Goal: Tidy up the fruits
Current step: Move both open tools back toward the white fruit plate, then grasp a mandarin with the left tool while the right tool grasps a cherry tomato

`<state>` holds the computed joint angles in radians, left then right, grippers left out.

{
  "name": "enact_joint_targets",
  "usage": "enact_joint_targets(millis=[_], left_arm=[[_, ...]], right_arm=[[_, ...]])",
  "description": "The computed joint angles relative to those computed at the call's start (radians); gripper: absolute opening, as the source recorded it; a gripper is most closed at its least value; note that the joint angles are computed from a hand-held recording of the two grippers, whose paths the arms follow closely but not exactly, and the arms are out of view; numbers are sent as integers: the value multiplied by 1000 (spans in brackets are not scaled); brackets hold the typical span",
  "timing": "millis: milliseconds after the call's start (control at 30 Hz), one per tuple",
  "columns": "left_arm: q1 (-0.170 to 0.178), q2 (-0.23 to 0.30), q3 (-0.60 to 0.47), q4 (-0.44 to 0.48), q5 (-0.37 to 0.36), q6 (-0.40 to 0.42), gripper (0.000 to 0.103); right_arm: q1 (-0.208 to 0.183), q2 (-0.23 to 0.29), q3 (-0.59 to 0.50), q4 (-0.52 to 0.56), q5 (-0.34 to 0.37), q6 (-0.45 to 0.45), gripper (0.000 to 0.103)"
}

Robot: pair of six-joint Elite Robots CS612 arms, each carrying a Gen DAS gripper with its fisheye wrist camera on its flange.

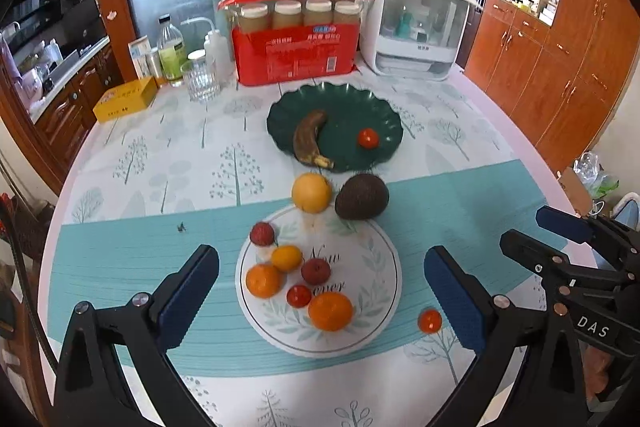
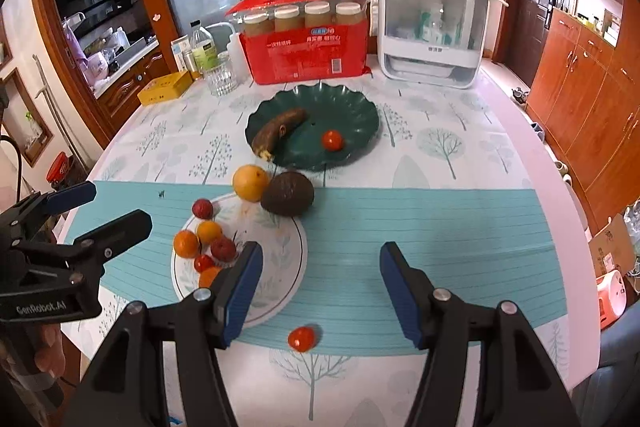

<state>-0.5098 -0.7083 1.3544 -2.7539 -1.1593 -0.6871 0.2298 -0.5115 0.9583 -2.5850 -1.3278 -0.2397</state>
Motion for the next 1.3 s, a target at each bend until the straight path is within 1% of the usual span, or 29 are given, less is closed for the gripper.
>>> enact_joint_targets(millis=[100,333,467,567,633,767,833,867,900,933,1033,1067,1167,1233,1300], left_arm=[[-2,5,3,20,-17,-14,102],[10,28,6,59,-116,-72,102],[19,48,8,70,-172,-113,97],[26,62,11,61,-218,-141,92],[31,71,13,48,-247,-154,85],[40,89,9,27,-296,-180,79],[45,97,6,23,-319,-189,69],[47,101,2,23,-331,-190,66],[48,105,-3,23,-339,-188,62],[49,109,-8,24,-345,-185,59],[49,124,-30,33,-348,-172,59],[50,129,-38,37,-349,-170,59],[51,143,-62,46,-354,-167,59],[53,151,-78,56,-356,-166,56],[51,156,-91,76,-342,-166,56]], right_arm=[[0,-1,14,6,-1,-4,61],[0,7,36,47,-7,-12,61],[0,17,41,82,-7,-13,61],[2,23,44,107,-7,-17,61],[4,28,45,123,-12,-27,61],[7,37,45,146,-11,-41,61],[5,44,37,166,-4,-42,61],[5,47,34,175,-1,-41,61],[4,50,32,182,2,-39,61],[3,54,29,188,5,-38,61],[4,62,23,189,-2,-40,61],[5,65,20,188,-5,-44,60],[7,74,10,197,-11,-59,51],[9,80,3,203,-15,-66,42],[11,84,-2,205,-15,-71,38]])
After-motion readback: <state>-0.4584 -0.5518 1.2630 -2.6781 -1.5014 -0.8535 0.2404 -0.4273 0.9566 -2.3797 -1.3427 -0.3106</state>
